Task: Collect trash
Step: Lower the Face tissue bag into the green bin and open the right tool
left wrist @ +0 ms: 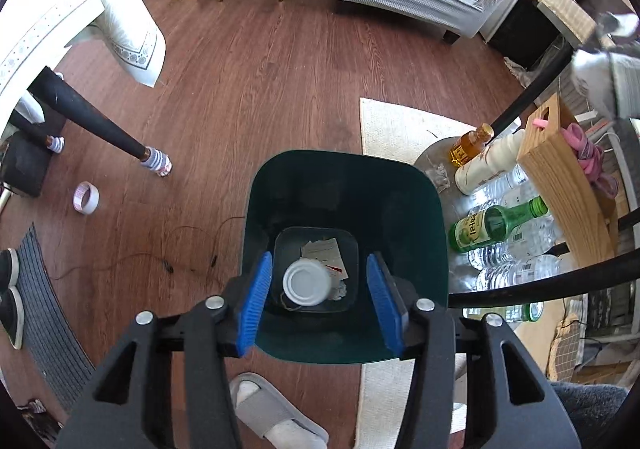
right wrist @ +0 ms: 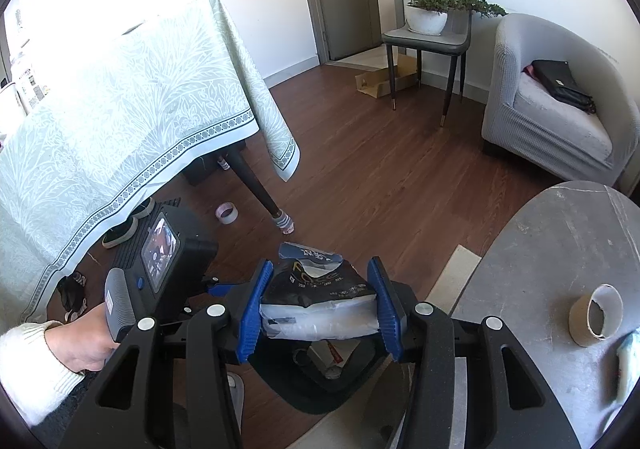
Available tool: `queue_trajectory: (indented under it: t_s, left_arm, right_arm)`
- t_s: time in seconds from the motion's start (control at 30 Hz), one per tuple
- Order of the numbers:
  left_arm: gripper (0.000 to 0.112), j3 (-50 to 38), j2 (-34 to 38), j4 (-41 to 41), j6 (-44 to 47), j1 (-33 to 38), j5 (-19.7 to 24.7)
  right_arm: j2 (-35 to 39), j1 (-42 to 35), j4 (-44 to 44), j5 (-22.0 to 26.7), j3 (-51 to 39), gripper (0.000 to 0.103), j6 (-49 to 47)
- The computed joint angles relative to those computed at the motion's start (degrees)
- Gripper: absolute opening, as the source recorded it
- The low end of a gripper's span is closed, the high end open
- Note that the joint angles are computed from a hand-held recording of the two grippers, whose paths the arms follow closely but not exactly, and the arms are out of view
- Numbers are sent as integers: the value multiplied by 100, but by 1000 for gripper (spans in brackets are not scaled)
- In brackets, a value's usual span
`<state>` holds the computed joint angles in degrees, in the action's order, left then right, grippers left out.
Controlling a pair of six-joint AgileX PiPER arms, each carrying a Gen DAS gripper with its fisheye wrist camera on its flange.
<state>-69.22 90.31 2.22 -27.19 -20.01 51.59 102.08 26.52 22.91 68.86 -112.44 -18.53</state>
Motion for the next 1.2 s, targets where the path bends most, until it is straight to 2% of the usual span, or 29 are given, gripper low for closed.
queue_trajectory:
  t_s: [0.37, 0.7, 0.97, 1.2]
  left_arm:
    - [54, 49, -513, 573, -402, -23, -25]
    - [50, 3, -973, 679, -383, 154, 41]
    - [41, -71, -1336, 837, -488, 211, 83]
    - [38, -200, -1534, 917, -507, 194, 107]
  right_arm:
    - [485, 497, -459, -28, -179, 49, 390]
    - [834, 786, -814, -80, -172, 49, 670]
    - [1232, 960, -1051, -45, -185, 49, 880]
    - [1462, 1093, -1209, -2, -61, 50, 908]
